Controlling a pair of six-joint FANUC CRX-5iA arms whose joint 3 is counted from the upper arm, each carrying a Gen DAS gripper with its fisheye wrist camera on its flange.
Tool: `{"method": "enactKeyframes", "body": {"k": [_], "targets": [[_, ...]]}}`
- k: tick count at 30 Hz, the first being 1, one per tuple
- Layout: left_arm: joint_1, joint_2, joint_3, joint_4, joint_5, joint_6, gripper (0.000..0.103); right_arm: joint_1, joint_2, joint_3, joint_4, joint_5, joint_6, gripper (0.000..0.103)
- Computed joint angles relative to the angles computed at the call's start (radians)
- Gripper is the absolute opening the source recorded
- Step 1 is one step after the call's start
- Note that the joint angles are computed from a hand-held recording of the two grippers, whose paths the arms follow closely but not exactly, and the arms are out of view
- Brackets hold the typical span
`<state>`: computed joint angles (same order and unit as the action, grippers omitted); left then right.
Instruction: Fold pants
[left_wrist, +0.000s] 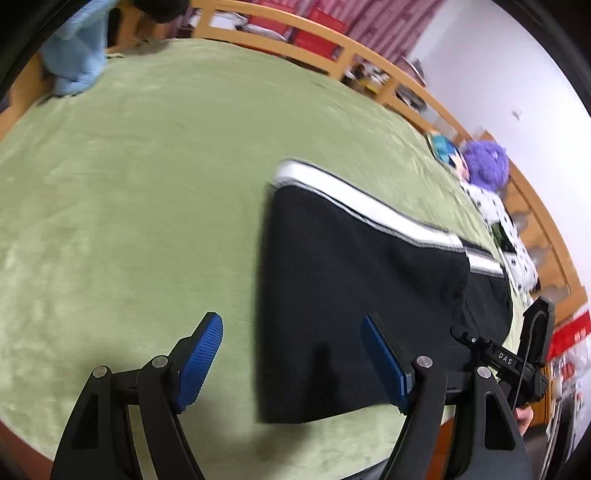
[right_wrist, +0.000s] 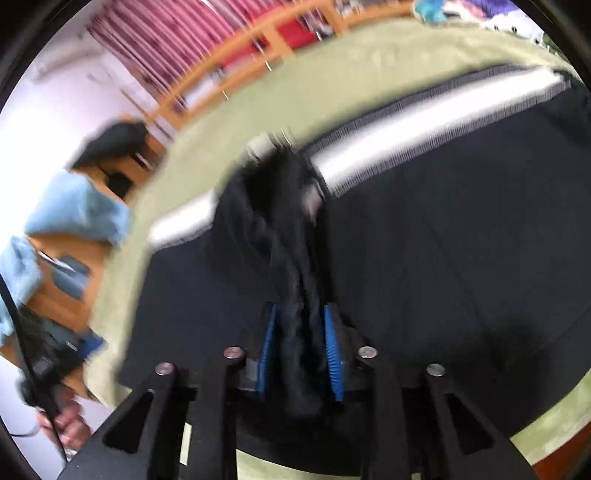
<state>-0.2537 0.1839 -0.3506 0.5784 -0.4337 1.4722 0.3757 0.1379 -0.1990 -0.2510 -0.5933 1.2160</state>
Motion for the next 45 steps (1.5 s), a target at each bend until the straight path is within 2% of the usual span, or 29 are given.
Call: {"method": "enactKeyframes", "body": {"k": [1, 2, 3, 5, 6, 8, 10, 13, 14, 15, 17, 20, 21, 22, 23, 24, 26, 29, 32, 34, 35, 36, 38, 39, 40, 41, 42, 43, 45], "targets": [[-0.013, 0.018, 0.023, -0.04, -0.011, 0.023, 0.076, 0.004, -0.011, -0.017, 0.001, 0.022, 0.001, 0.032], [-0.024, 0.041, 0.066, -0.13, -0.043, 0.098, 0.076, 0.012, -0.033, -0.042, 0.005, 0.041, -0.001, 0.033], [-0.037, 0.073, 0.128, -0.243, -0.106, 0.196, 0.076, 0.019, -0.042, -0.055, 0.021, 0.05, -0.013, 0.034], [-0.059, 0.141, 0.218, -0.36, -0.21, 0.269, 0.076, 0.053, -0.055, -0.087, 0.098, 0.054, -0.066, 0.034], [-0.07, 0.143, 0.226, -0.402, -0.204, 0.293, 0.077, 0.069, -0.06, -0.102, 0.137, 0.05, -0.078, 0.035], [-0.068, 0.126, 0.206, -0.387, -0.181, 0.268, 0.077, 0.086, -0.061, -0.101, 0.19, 0.022, -0.057, 0.036], [-0.046, 0.118, 0.18, -0.293, -0.183, 0.185, 0.077, 0.076, -0.05, -0.048, 0.184, -0.053, 0.017, 0.036], [-0.022, 0.102, 0.145, -0.221, -0.171, 0.143, 0.077, 0.064, -0.077, -0.046, 0.197, 0.016, 0.015, 0.043], [-0.016, 0.101, 0.147, -0.229, -0.175, 0.153, 0.077, 0.053, -0.073, -0.031, 0.176, 0.054, 0.04, 0.055], [-0.012, 0.104, 0.157, -0.245, -0.184, 0.17, 0.077, 0.049, -0.054, -0.01, 0.182, 0.076, 0.049, 0.061], [-0.01, 0.104, 0.165, -0.262, -0.193, 0.198, 0.077, 0.046, -0.011, 0.029, 0.242, 0.079, 0.017, 0.061], [-0.005, 0.11, 0.169, -0.242, -0.193, 0.187, 0.077, 0.028, 0.098, 0.153, 0.22, 0.063, 0.057, 0.061], [-0.004, 0.11, 0.17, -0.233, -0.19, 0.179, 0.077, 0.02, 0.146, 0.204, 0.214, 0.035, 0.064, 0.058], [-0.004, 0.111, 0.175, -0.237, -0.189, 0.182, 0.077, 0.009, 0.177, 0.248, 0.19, -0.002, 0.093, 0.049], [-0.003, 0.113, 0.183, -0.246, -0.192, 0.188, 0.077, -0.002, 0.225, 0.312, 0.153, -0.054, 0.134, 0.024], [-0.004, 0.117, 0.195, -0.262, -0.199, 0.2, 0.077, 0.002, 0.254, 0.342, 0.169, -0.072, 0.129, 0.009], [-0.007, 0.127, 0.22, -0.281, -0.209, 0.218, 0.077, -0.012, 0.277, 0.35, 0.175, -0.039, 0.153, 0.008], [-0.004, 0.12, 0.206, -0.262, -0.179, 0.206, 0.077, -0.053, 0.292, 0.396, 0.057, -0.091, 0.195, 0.008], [-0.002, 0.124, 0.192, -0.208, -0.148, 0.164, 0.077, -0.042, 0.249, 0.345, 0.089, -0.109, 0.174, 0.01], [-0.006, 0.136, 0.201, -0.203, -0.138, 0.156, 0.077, -0.023, 0.184, 0.252, 0.164, -0.072, 0.098, 0.028], [-0.007, 0.143, 0.202, -0.196, -0.127, 0.153, 0.077, -0.019, 0.131, 0.18, 0.169, -0.023, 0.081, 0.046], [-0.008, 0.152, 0.202, -0.182, -0.117, 0.148, 0.077, -0.016, 0.089, 0.133, 0.133, 0.011, 0.093, 0.053], [-0.006, 0.174, 0.204, -0.125, -0.101, 0.101, 0.077, -0.021, 0.034, 0.082, 0.012, -0.004, 0.191, 0.053], [-0.005, 0.181, 0.204, -0.103, -0.096, 0.075, 0.077, -0.012, 0.025, 0.063, 0.026, -0.02, 0.188, 0.052], [-0.001, 0.191, 0.214, -0.106, -0.101, 0.065, 0.077, 0.011, 0.029, 0.031, 0.091, -0.029, 0.147, 0.052], [-0.001, 0.21, 0.245, -0.136, -0.116, 0.088, 0.076, 0.046, 0.029, -0.024, 0.208, -0.001, 0.062, 0.051], [0.001, 0.229, 0.276, -0.159, -0.131, 0.105, 0.075, 0.065, 0.013, -0.072, 0.271, 0.048, 0.005, 0.051], [0.002, 0.243, 0.303, -0.178, -0.147, 0.123, 0.075, 0.072, -0.019, -0.11, 0.288, 0.083, -0.01, 0.05], [0.008, 0.253, 0.328, -0.204, -0.164, 0.145, 0.075, 0.055, -0.066, -0.11, 0.221, 0.068, 0.062, 0.05]]}}
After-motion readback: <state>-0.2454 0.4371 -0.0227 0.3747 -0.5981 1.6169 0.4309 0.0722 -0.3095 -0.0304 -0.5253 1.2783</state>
